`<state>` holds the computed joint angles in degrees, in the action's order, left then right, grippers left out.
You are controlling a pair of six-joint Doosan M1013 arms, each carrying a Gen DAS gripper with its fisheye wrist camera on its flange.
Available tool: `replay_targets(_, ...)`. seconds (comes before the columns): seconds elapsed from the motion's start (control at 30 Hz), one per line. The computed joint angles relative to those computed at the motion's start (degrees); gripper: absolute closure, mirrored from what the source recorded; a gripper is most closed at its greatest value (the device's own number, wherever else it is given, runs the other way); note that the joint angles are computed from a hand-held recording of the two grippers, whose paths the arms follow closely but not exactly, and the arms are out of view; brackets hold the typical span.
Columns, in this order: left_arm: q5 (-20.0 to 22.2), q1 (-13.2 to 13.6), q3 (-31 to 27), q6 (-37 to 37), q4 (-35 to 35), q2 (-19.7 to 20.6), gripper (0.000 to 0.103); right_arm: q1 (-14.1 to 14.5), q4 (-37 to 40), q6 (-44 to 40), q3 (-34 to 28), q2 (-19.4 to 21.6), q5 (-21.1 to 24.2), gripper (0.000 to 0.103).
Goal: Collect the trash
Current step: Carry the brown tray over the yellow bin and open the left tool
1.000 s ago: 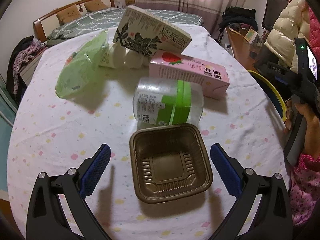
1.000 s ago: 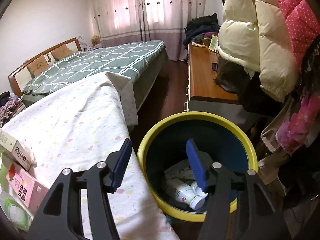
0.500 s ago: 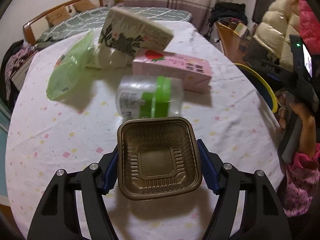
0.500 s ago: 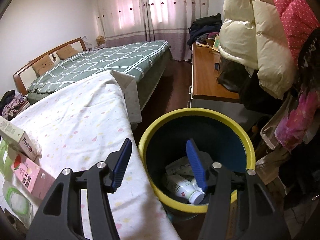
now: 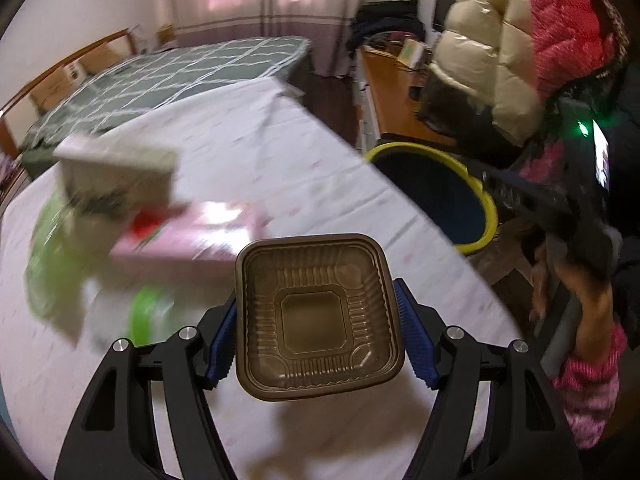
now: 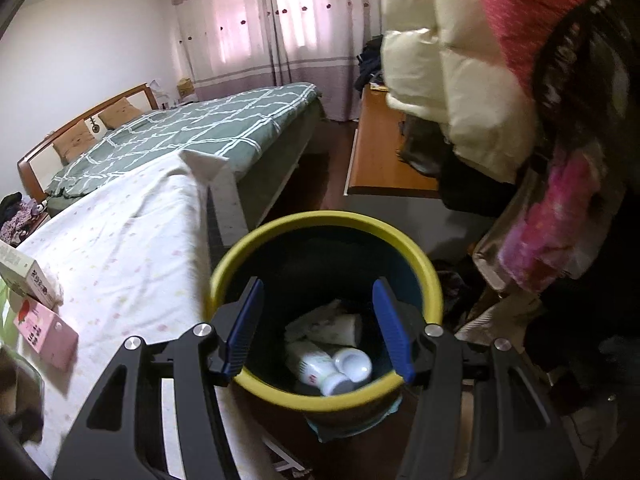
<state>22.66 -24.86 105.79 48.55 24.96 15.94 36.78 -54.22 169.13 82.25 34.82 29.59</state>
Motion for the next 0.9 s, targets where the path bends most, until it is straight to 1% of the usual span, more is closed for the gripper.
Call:
replay_targets(0.1, 0.0, -0.5, -4.3, 6.4, -4.3, 2.8, 0.034, -0.7, -0.9, 1.3, 1.9, -1.1, -0.5, 0.049)
replay_targets(0.17, 0.4, -0.7, -6.7, 9.2, -6.3, 4.5, 0.034, -1.2, -1.7, 2.6, 3.4, -1.9, -0.9, 0.049)
replay_targets(0.2, 0.6, -0.8, -8.4, 11.9, -8.4, 5.6, 0.034, -1.4, -2.3, 3.4, 3.9, -2.2, -1.1, 0.049)
replay_targets(0.27, 1.8, -0.9, -12.1, 16.2, -12.3, 7.9, 0.034, -2.0, -3.1, 5.0, 5.2, -2.9, -1.7, 0.049)
replay_targets(0.37, 2.7, -1.1, -16.0, 20.3, -15.7, 10.6, 0.033, -2.7, -3.7, 6.4, 6.7, -3.7, -2.3, 0.048)
replay_targets(0.4, 3.7, -1.4, -17.9, 20.2, -15.1, 11.8, 0.033, -2.9, -3.7, 6.6, 7.1, -3.8, -2.5, 0.048)
replay_targets(0.5, 5.4, -1.9, -22.0, 22.3, -16.2, 14.6, 0.033, -3.3, -3.3, 7.0, 7.7, -4.1, -2.5, 0.048)
replay_targets(0.57, 6.4, -2.0, -24.3, 23.6, -17.3, 16.3, 0.033, -3.7, -3.0, 7.2, 8.2, -4.3, -2.5, 0.048)
replay_targets(0.7, 7.9, -2.4, -27.8, 23.5, -17.3, 18.8, 0.03, -4.0, -3.1, 7.9, 8.7, -4.7, -2.3, 0.048)
replay_targets(0.73, 8.1, -2.5, -28.4, 22.7, -16.4, 19.2, 0.027, -4.1, -2.9, 7.8, 8.8, -4.7, -2.2, 0.048)
replay_targets(0.77, 8.4, -2.6, -28.9, 21.8, -15.6, 19.6, 0.021, -4.2, -2.6, 7.5, 8.7, -4.7, -2.2, 0.048)
replay_targets(0.8, 8.2, -2.6, -29.2, 21.4, -15.4, 19.8, 0.019, -4.2, -2.4, 7.3, 8.7, -4.7, -2.2, 0.048)
replay_targets(0.83, 8.0, -2.6, -29.3, 21.1, -15.2, 19.9, 0.017, -4.2, -2.1, 7.0, 8.7, -4.7, -2.1, 0.048)
replay_targets(0.9, 7.7, -2.6, -28.7, 19.8, -14.5, 19.4, 0.017, -4.1, -1.6, 6.4, 8.6, -4.7, -2.2, 0.048)
